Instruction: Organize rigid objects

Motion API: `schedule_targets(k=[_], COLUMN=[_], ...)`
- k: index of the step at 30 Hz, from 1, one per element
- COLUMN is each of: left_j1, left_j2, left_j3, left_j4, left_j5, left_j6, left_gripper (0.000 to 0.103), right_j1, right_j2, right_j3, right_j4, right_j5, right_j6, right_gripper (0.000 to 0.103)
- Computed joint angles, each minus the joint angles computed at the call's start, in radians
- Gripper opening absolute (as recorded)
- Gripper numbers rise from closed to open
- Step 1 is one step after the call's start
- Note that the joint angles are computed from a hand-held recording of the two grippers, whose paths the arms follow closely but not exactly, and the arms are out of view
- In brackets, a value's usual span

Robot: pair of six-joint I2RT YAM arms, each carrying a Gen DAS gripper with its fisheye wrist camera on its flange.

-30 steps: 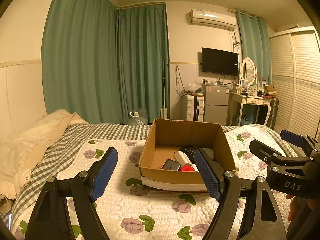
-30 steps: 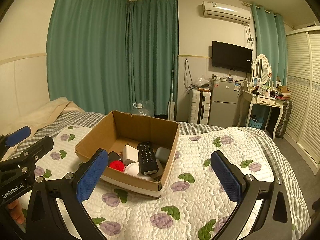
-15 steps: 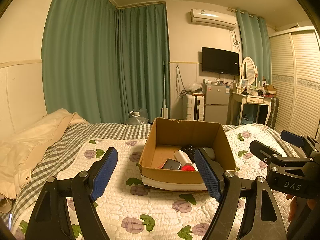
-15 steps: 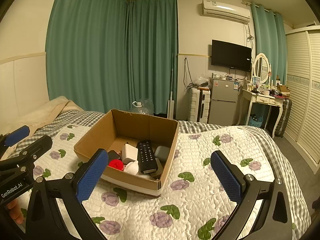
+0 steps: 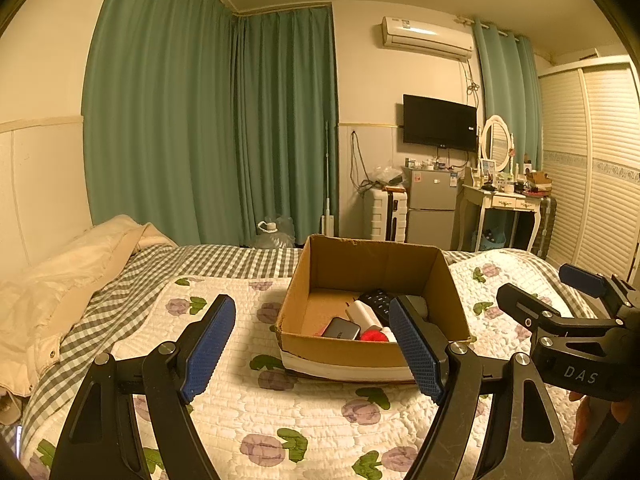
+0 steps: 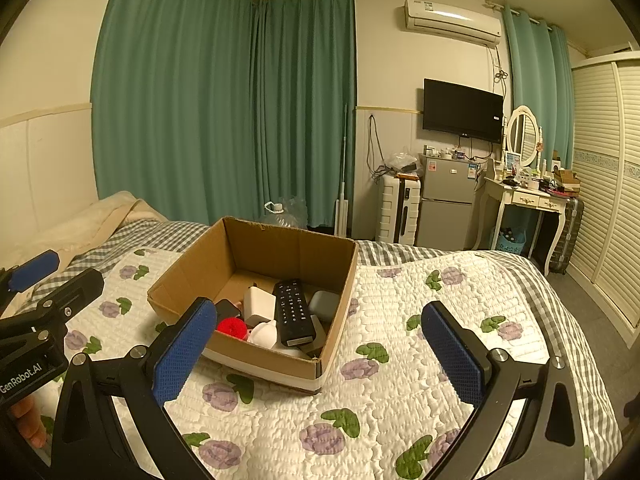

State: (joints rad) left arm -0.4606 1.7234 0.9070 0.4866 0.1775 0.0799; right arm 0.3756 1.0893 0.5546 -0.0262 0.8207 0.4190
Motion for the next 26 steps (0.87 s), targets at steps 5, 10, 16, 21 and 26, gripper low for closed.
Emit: schedule_targets(k=[5,10,16,21,26], left_j1=[0.0,0.0,0.0,-0.001,-0.001], left_j2=[0.001,0.002,0.003,0.002,0.002], left_j3=[-0.001,-0.003,-0.001,0.0,-0.001], left_j4=[0.001,0.005,0.0,-0.004,-0.005], left_j5=[0.0,-0.001,-0.002,-0.001,-0.004], left_j6=[0.002,0.006,0.008,0.01,0.016], left_gripper=[0.082,0.082,0.082,0.082,0.082], right_j1=[0.0,0.004,0.003,0.002,0.004], right_j2=[0.001,0.005,0.004,0.008,0.011], right_j3=[0.002,-0.007,-0.009,-0.006,-0.009], right_j4=[-0.002,0.003,0.003,0.003,0.002], right_j5=[0.0,0.004,0.003,0.002,0.003], right_j6=[0.0,0.008,0.009,0.009,0.016], right_gripper=[0.103,0.103,0.103,0.103,0.103])
